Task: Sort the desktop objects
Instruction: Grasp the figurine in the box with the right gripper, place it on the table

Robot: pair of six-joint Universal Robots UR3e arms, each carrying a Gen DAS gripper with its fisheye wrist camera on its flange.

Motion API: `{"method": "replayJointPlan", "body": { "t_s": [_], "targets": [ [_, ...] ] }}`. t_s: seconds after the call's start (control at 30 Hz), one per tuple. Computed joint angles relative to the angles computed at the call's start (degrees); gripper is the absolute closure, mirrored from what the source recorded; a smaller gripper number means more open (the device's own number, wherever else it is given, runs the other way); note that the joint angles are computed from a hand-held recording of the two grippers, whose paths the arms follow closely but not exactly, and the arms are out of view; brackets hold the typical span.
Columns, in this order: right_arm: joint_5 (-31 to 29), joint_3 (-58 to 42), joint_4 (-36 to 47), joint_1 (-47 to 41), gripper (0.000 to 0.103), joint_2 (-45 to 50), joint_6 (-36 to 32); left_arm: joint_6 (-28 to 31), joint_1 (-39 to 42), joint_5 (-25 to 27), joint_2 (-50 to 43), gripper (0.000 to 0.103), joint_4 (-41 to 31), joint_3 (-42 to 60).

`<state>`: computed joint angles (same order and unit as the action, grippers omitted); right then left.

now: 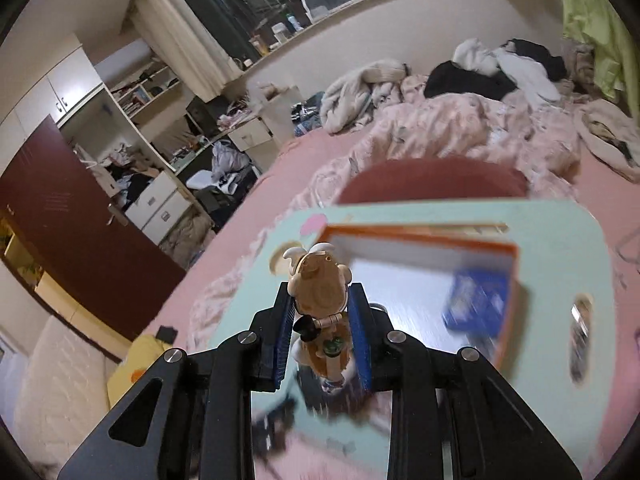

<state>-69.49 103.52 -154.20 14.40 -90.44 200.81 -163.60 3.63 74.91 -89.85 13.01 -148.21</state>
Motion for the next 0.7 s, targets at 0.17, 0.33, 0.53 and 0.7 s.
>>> {"method": "replayJointPlan", "body": {
  "t_s": [0.17,0.33,0.53,0.7],
  "targets": [
    [-1.68,10.79,-5.95,0.3,0.075,1.25,4.29,0.07,0.11,-0.1,-0.07,0.0,0.11,-0.06],
    [-7.05,10.82,-12.3,1.98,0.073,11.75,8.66,-0.03,0.03,-0.09,-0.22,0.0,0.35,-0.09],
    [-23.91,14.47,-18.87,10.06,0.04,6.99,11.91,-0.08,0.05,-0.14,-0.32,0.0,0.29,0.06],
    [-35.31,18.21,-22.09,20.24,0.026,5.35,9.2,-0.21,0.0,-0.14,-0.36,0.0,0.38,0.02]
  ]
}}
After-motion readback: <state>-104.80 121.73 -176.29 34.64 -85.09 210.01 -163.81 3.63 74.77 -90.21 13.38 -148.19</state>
